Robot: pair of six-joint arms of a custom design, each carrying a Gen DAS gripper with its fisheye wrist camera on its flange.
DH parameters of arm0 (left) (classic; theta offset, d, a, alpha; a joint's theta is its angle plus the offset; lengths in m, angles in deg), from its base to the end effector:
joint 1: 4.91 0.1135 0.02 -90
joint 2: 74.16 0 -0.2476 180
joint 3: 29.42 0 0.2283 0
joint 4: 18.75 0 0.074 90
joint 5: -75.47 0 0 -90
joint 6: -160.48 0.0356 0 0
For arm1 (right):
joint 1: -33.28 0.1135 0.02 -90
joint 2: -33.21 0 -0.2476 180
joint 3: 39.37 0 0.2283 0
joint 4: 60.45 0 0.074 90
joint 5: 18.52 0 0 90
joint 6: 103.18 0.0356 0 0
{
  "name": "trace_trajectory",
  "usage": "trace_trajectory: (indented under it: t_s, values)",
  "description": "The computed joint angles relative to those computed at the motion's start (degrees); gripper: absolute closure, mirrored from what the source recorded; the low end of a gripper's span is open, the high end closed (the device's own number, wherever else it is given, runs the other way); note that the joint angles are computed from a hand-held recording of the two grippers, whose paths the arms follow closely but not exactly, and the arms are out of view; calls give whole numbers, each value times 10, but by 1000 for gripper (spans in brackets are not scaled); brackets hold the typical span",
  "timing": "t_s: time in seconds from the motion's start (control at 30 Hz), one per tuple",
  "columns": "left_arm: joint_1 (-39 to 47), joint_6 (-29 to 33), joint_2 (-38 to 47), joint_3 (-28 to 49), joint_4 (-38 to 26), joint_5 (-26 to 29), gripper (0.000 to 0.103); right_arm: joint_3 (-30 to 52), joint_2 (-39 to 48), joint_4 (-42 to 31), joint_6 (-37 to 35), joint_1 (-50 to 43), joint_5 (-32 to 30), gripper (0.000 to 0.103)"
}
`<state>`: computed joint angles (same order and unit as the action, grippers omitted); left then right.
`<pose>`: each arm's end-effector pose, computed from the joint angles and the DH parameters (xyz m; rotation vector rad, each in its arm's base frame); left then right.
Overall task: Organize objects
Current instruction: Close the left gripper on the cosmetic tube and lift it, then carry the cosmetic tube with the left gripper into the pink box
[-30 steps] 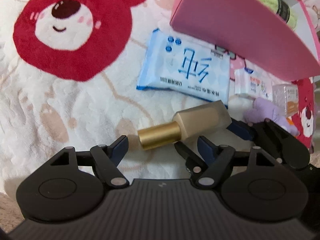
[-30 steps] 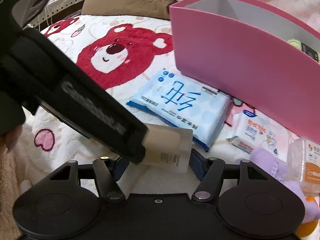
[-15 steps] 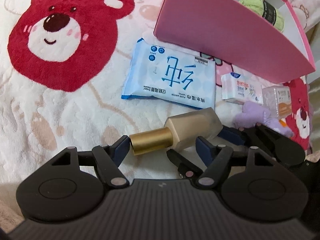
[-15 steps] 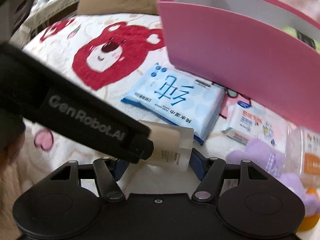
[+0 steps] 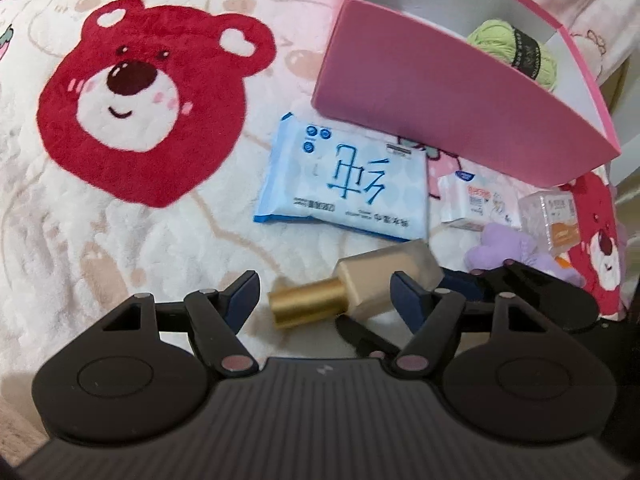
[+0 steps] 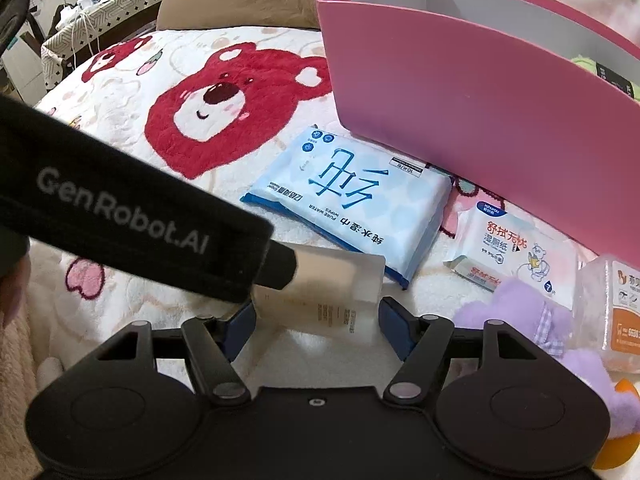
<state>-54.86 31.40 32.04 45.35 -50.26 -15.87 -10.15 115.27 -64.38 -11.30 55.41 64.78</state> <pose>0.2154 -0.2549 0.1346 0.2532 2.7434 -0.4418 0.1685 0.0730 0.0853 -0.4981 2.5330 0.3080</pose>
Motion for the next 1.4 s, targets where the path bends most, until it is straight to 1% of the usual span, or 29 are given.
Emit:
trace_trajectory:
  t_s: [0.03, 0.07, 0.1, 0.27, 0.37, 0.47, 0.6, 0.67, 0.77, 0.9, 0.97, 1.03, 1.1, 1.17, 1.27, 1.4]
  values:
    - [1, -7, 6, 1, 0, 5, 34, 3, 8, 5, 0, 0, -1, 30]
    - [3, -12, 11, -1, 4, 16, 31, 4, 13, 7, 1, 1, 0, 30]
    - [2, -21, 11, -7, 13, 15, 31, 5, 16, 7, 2, 4, 3, 30]
    - [-6, -34, 4, -16, 25, -3, 33, -2, 12, 19, 6, 16, 17, 31]
    - [-7, -32, 2, -19, 28, -5, 35, -8, 5, 23, 3, 22, 25, 31]
    - [-17, -29, -1, -11, 12, -15, 36, -13, -13, 13, 6, 33, 38, 32]
    - [-34, -27, -23, -29, 22, -28, 38, -18, -55, -24, 15, 23, 31, 33]
    - [-42, -28, -41, -43, 29, -33, 38, -24, -97, -52, 16, 24, 35, 33]
    - [-55, -31, -84, -72, 48, -49, 39, -35, -185, -101, 13, 35, 53, 33]
    - [-75, -30, -138, -101, 68, -74, 41, -31, -348, -217, 15, 16, 45, 34]
    - [-80, -29, -164, -110, 78, -74, 40, -19, -418, -276, 9, 6, 46, 34]
    - [-79, -24, -178, -101, 74, -64, 40, -7, -467, -319, 0, -10, 43, 35]
    - [-84, -18, -185, -91, 72, -64, 41, 2, -495, -342, -15, -41, 25, 35]
    - [-89, -9, -182, -66, 56, -68, 41, 18, -500, -359, -36, -78, -2, 35]
    - [-92, 1, -173, -26, 32, -72, 41, 38, -499, -364, -52, -105, -11, 35]
    - [-92, 24, -143, 60, -19, -73, 41, 87, -475, -378, -81, -160, -37, 35]
